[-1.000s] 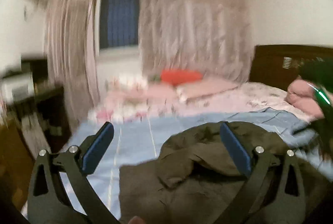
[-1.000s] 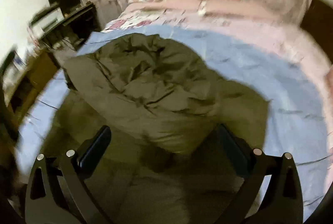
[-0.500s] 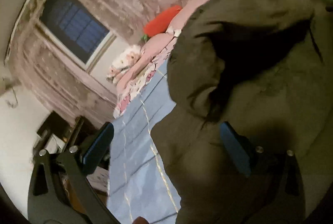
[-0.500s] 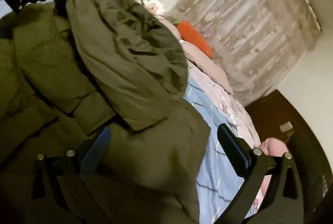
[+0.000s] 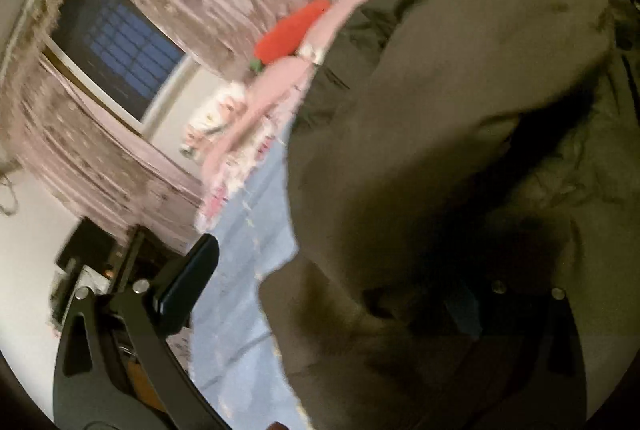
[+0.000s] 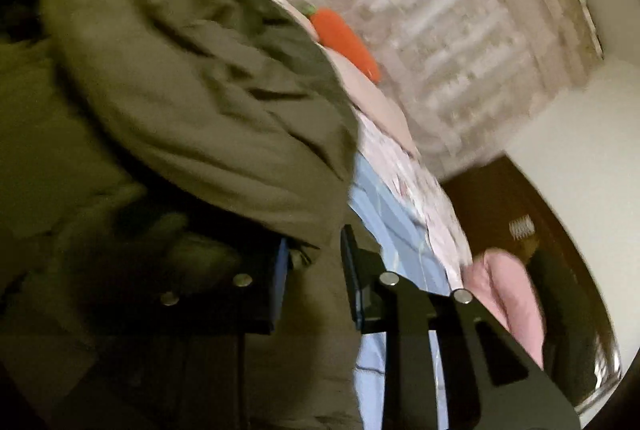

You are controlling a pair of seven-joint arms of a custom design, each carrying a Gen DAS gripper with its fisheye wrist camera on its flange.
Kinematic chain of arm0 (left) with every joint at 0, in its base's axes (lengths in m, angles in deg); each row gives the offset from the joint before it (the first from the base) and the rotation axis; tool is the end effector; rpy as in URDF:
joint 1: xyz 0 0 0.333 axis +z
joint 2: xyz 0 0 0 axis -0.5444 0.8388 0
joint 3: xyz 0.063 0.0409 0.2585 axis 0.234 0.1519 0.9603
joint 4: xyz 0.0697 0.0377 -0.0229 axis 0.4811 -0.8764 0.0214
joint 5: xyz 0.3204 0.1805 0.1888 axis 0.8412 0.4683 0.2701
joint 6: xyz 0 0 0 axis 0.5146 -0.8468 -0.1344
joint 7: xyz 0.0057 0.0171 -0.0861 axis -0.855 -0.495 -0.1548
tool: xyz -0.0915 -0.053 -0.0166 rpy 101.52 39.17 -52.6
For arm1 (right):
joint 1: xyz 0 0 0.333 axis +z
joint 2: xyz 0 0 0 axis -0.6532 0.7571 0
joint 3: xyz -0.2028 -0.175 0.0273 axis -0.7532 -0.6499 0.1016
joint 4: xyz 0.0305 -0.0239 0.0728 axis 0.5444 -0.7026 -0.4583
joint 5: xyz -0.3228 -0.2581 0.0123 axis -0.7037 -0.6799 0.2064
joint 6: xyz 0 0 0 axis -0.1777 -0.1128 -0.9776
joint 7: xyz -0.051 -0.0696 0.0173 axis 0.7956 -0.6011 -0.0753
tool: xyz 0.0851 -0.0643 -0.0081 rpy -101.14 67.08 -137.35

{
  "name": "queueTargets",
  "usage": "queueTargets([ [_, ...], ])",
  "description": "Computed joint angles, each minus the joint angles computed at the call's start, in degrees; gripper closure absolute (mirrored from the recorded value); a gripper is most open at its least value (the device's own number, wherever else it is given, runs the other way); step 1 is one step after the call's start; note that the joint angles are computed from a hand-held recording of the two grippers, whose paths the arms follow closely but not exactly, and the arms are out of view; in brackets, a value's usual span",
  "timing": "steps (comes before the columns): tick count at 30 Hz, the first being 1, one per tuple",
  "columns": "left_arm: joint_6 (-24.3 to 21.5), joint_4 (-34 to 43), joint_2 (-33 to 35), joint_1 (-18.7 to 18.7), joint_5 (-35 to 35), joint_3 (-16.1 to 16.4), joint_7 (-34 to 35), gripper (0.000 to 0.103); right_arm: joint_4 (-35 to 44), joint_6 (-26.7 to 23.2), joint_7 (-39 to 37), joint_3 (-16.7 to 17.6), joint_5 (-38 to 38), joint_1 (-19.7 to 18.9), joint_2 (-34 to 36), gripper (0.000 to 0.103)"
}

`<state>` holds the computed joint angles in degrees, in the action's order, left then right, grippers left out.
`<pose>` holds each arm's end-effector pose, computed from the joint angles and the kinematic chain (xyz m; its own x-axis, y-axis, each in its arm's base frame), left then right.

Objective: Fold large clothes

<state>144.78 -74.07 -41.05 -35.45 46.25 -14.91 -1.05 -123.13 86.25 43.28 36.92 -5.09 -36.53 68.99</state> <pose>0.4702 -0.1933 0.5128 -0.0630 -0.7467 -0.6622 -0.6426 0.5380 -0.5455 0.5044 0.1857 0.4819 0.3189 -0.6983 0.6408 -0.3530 -0.7150 -0.6034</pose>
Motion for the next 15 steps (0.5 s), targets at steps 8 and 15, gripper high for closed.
queueTargets([
  [8, 4.5, -8.7, -10.7, -8.5, -16.6, 3.8, 6.4, 0.002, -0.1, -4.3, -13.0, -8.5, 25.2, 4.2, 0.1, 0.065],
  [15, 18.1, -6.6, -13.2, -12.2, -40.1, 13.0, 7.6, 0.002, 2.2, 0.2, -30.3, -18.3, 66.0, 19.0, -2.9, 0.001],
])
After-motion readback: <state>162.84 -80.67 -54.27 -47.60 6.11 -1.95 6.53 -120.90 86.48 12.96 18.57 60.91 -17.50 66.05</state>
